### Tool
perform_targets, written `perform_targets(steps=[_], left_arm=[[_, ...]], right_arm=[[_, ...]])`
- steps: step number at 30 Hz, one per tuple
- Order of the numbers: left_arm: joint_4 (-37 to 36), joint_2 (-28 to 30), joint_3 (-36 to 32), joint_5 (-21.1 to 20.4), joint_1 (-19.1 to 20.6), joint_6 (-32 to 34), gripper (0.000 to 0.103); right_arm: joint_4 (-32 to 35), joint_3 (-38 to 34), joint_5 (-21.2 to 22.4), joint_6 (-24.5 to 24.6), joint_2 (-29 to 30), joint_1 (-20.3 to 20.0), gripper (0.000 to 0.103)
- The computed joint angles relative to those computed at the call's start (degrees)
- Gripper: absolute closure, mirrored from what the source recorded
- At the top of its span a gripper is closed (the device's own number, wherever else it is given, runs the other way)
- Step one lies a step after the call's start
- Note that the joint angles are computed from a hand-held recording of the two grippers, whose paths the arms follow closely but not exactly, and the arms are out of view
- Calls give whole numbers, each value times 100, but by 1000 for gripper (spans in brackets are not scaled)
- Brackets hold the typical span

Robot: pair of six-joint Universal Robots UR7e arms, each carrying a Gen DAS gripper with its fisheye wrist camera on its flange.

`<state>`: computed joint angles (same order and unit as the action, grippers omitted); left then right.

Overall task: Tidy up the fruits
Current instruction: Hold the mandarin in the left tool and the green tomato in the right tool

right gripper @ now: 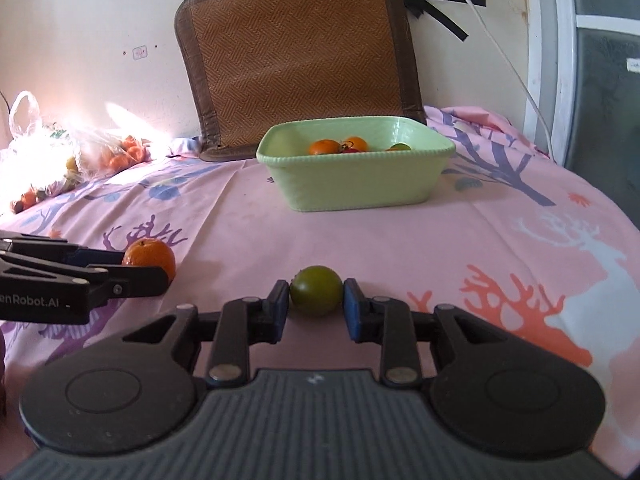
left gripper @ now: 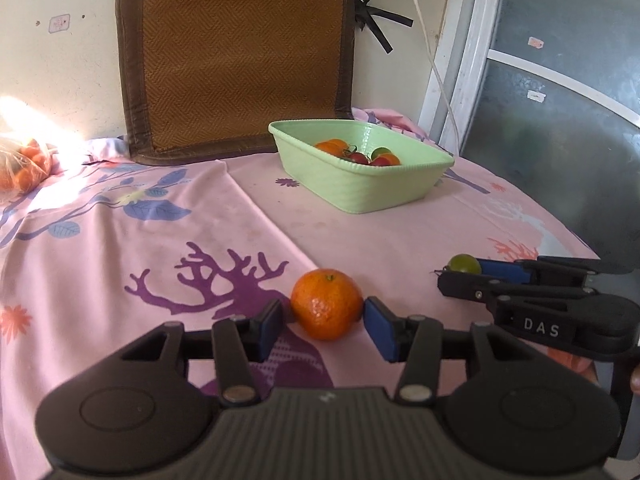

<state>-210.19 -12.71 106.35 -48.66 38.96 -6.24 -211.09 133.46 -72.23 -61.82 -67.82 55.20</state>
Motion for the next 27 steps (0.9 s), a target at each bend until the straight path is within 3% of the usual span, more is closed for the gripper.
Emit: perform_targets(steps=[19,27], left_arm=[[-314,25,42,-138,43,125,62],[-311,14,52,-165,49,121,62]], right_arm=[[-279,145,369,-175,0,-156,72],[100,154,378,3,-83,-106,72]])
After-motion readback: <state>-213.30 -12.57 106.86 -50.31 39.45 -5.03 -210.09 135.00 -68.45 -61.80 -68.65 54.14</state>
